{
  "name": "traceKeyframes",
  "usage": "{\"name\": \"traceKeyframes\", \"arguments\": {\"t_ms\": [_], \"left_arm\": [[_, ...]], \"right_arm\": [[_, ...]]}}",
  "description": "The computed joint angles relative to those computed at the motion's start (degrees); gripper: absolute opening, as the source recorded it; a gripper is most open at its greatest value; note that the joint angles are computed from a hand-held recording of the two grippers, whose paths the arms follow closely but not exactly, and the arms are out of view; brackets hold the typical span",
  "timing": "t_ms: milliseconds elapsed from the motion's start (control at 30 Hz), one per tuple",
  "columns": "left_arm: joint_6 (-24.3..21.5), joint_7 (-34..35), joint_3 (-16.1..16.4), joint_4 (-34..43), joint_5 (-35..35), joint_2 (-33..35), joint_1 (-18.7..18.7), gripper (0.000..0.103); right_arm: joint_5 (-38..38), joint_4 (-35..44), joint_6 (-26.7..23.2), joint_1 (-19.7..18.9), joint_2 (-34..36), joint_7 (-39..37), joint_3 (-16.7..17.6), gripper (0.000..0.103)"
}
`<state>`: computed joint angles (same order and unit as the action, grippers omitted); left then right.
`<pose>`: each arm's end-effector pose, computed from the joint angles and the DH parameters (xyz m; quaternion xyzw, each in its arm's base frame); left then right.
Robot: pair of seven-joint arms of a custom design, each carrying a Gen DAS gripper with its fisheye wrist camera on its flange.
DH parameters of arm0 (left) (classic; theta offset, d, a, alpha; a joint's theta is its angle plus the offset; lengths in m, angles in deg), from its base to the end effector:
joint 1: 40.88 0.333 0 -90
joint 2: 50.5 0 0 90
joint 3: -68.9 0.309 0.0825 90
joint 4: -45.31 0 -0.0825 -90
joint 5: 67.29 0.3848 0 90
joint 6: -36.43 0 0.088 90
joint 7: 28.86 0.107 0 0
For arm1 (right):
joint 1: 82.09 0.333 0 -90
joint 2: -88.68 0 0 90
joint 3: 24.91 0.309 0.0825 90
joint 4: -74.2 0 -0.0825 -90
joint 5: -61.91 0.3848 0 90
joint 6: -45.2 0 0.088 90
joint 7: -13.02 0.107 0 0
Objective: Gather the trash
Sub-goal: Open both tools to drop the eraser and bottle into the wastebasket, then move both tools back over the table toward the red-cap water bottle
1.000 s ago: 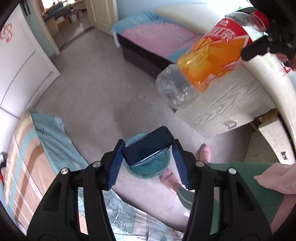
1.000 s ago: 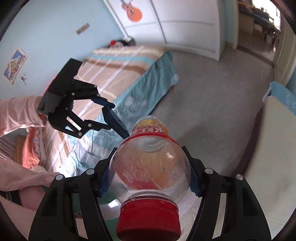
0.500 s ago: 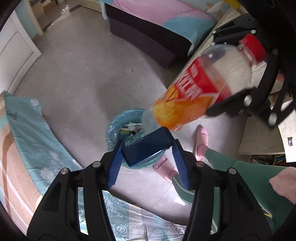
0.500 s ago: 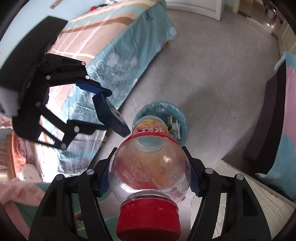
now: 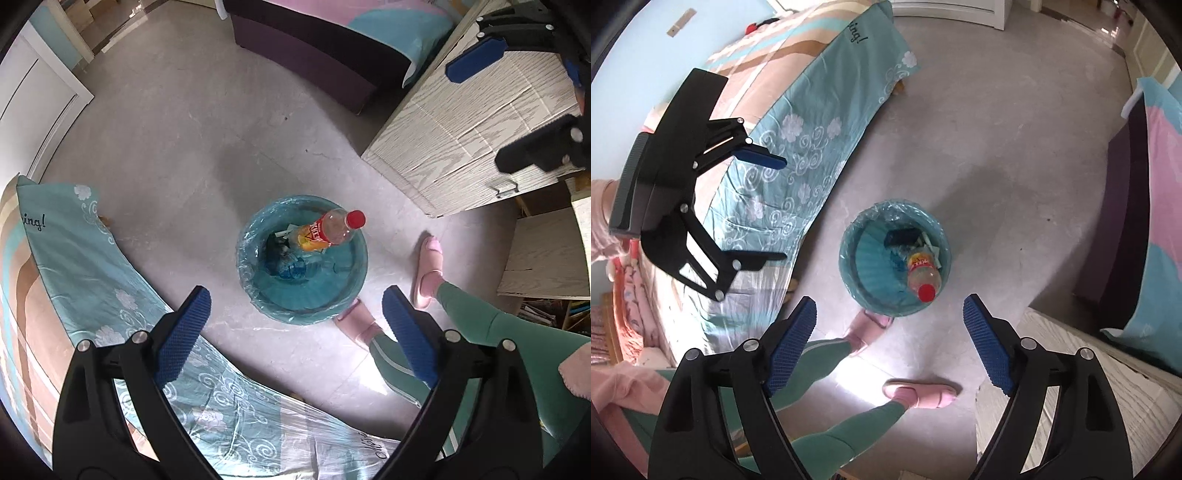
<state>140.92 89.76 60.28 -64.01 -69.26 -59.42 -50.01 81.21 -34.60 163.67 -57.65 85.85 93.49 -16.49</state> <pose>0.4957 -0.1662 0.5613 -0.3753 0.9262 -0.0262 0.0236 0.4685 0.3248 0.5361 -0.8717 0.4535 0.0677 0.1730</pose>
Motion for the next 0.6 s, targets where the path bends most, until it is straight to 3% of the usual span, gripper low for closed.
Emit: {"name": "traceKeyframes", "arguments": {"t_ms": [333, 500, 600], "left_arm": [[-5.79, -2.66, 0.82, 2.51, -3.82, -3.84, -0.04, 0.092], [-15.94, -3.16, 0.89, 12.59, -7.25, -0.76, -0.63, 0.092], [-17.96, -1.94, -0.32, 19.27, -8.23, 1.80, -1.44, 0.093]], "right_arm": [[5.75, -2.73, -2.23, -0.48, -9.27, -1.45, -1.03, 0.082], [6.76, -4.67, -2.73, -1.81, -18.48, -2.03, -2.21, 0.084], [4.78, -6.45, -2.32, -3.84, -24.62, -0.58, -2.70, 0.085]]}}
